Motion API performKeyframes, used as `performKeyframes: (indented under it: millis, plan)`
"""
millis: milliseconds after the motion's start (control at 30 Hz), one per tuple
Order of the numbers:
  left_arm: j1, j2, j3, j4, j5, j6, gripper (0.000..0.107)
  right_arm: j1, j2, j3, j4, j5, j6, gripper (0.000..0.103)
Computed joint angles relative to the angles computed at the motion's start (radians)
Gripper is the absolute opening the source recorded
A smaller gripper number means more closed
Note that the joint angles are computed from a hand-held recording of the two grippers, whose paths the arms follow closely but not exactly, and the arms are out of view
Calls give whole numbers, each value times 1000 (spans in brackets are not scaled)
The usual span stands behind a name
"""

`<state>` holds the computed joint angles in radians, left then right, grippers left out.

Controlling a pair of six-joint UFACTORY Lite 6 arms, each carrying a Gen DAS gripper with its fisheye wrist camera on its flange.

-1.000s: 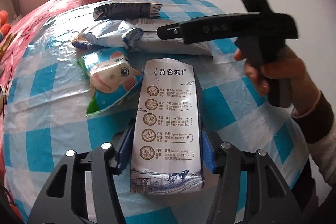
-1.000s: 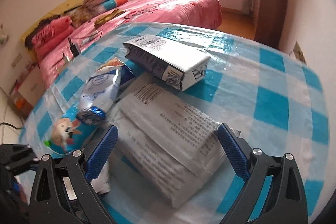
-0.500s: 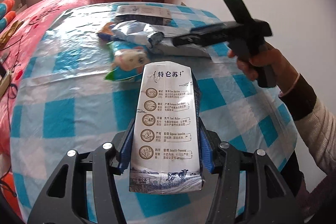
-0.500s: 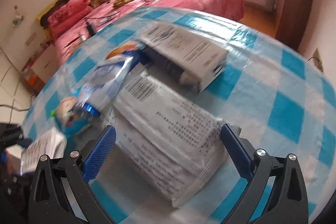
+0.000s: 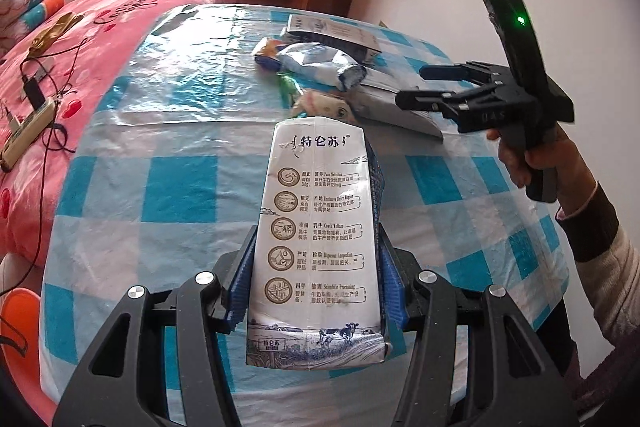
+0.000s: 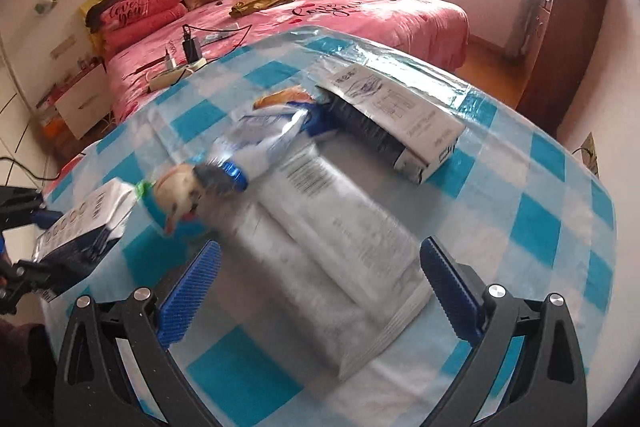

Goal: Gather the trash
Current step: 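Grasp the grey printed packet with the right tool while the left tool holds the carton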

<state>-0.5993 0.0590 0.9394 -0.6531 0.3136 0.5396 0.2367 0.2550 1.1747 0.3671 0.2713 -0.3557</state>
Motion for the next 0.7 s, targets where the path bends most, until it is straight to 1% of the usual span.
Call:
performKeyframes:
  millis: [67,133,200,300,433,600,700]
  plan:
    - [16,-4,-10,-31,-3,31,55,-12,79,81,19,41,-48,99]
    - [32,-3,-16,-54,-4,52,55,-35,154,155,95,106,-154,99]
    - [45,-5,-22,-73,-5,73,55,-47,184,181,127,106,-210,99]
    - [61,13,-16,-88,-7,89,55,-72,222,230,207,151,-293,99]
    - [75,32,-10,-123,-15,122,55,-71,254,272,193,187,-292,99]
    - [72,41,-7,-121,-32,108,55,-74,311,336,208,235,-308,99]
    - [71,53,-3,-101,-36,83,55,-57,294,307,175,207,-288,99]
